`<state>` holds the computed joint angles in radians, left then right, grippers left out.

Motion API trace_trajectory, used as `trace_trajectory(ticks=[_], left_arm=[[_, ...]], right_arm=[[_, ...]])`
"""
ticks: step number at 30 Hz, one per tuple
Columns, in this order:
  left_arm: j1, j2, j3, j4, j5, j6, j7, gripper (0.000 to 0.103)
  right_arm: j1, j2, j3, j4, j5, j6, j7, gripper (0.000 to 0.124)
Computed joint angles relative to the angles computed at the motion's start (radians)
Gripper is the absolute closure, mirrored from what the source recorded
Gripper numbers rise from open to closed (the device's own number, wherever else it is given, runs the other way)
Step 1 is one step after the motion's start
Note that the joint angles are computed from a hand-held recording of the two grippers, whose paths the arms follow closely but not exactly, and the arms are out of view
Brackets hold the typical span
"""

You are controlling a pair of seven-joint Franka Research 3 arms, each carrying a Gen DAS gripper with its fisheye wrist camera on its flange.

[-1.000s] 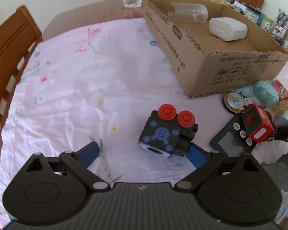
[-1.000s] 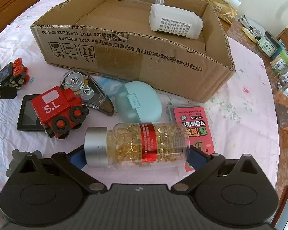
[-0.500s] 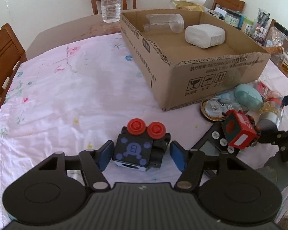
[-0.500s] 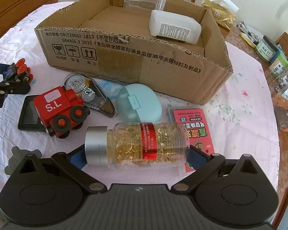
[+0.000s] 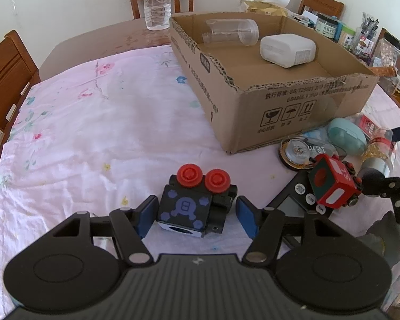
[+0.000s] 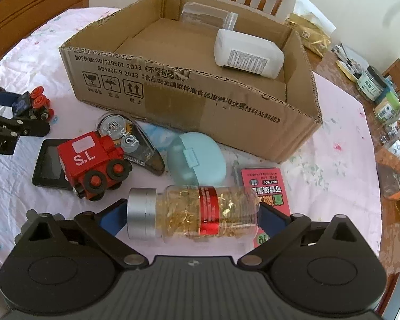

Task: Organize rigid objects
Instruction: 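Carry the toy block and capsule bottle into the cardboard box and release both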

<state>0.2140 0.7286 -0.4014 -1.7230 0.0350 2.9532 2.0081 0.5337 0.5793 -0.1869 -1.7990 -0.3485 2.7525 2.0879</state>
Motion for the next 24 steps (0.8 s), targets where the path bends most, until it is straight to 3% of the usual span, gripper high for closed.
trace_trajectory(ticks=[7, 15, 24], left_arm=[[-0.01, -0.002, 0.011, 0.012, 0.006, -0.025, -0.001, 0.049], [-0.029, -0.021, 0.033, 0.011, 0.014, -0.036, 0.017, 0.049], [0.022, -0.08, -0.018, -0.006, -0.043, -0.094, 0.13, 0.05]], right_arm=[[-0.02, -0.002, 0.021, 0.011, 0.023, -0.029, -0.032, 0.025], [-0.037, -0.02, 0.042, 0.009, 0.041, -0.051, -0.063, 0.025], [-0.067, -0.093, 0.064, -0.042, 0.058, -0.018, -0.142, 0.025]])
